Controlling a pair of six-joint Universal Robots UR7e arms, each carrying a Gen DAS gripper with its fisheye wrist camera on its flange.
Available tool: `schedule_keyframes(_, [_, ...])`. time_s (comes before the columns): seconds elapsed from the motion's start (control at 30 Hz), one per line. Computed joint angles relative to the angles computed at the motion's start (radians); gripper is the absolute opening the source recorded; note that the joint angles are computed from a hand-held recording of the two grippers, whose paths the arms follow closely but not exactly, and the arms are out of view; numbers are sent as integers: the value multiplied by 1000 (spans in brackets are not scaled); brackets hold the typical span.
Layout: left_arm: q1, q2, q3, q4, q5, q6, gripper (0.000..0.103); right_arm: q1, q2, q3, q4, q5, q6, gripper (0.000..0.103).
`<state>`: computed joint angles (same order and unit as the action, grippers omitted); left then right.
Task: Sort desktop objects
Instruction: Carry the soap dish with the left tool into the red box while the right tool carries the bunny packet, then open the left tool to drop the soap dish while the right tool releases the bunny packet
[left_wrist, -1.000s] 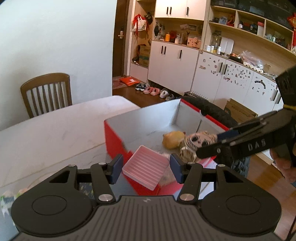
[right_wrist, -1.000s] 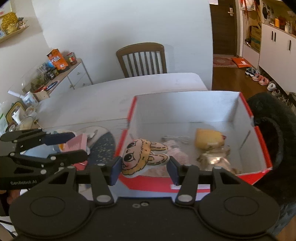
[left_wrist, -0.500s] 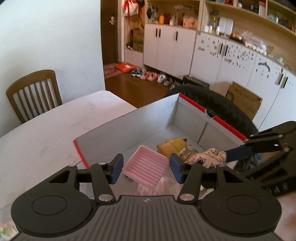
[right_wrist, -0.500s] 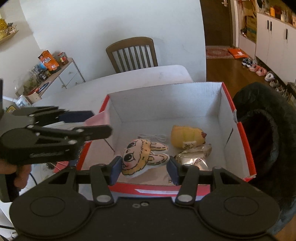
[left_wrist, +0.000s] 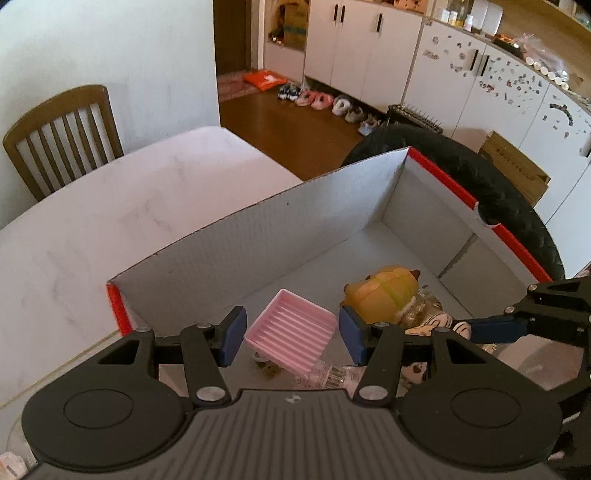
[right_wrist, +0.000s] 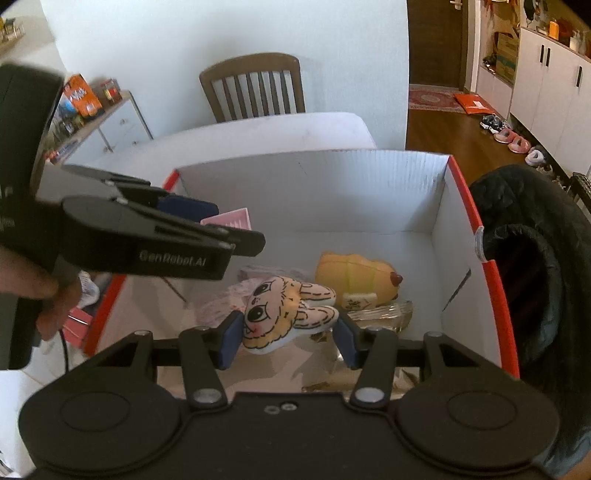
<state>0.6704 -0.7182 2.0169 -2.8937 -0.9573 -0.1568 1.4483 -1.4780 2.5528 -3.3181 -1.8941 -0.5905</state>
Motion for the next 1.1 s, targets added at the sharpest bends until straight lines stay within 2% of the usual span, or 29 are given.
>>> schedule_keyframes(0.27, [13,52,-61,83,29,12,54,-7,76,-34,-14,-34,-31,51])
schedule_keyframes(0.57, [37,81,-129,218,-20,-28,54,-8,128,-56,-12,-77,-46,51])
schedule_keyframes(0.8, [57,88,-156,265,-58,-39,55,-9,151,-63,-19,-85,-76,51])
schedule_keyframes(1.0, [67,88,-170,290,-64,-59,55,-11,159,-69,-18,-85,-97,54])
schedule_keyframes(1.1, [67,85,-172,303,-62,-74,58,-13,154,-71,-8,-78,-87,63])
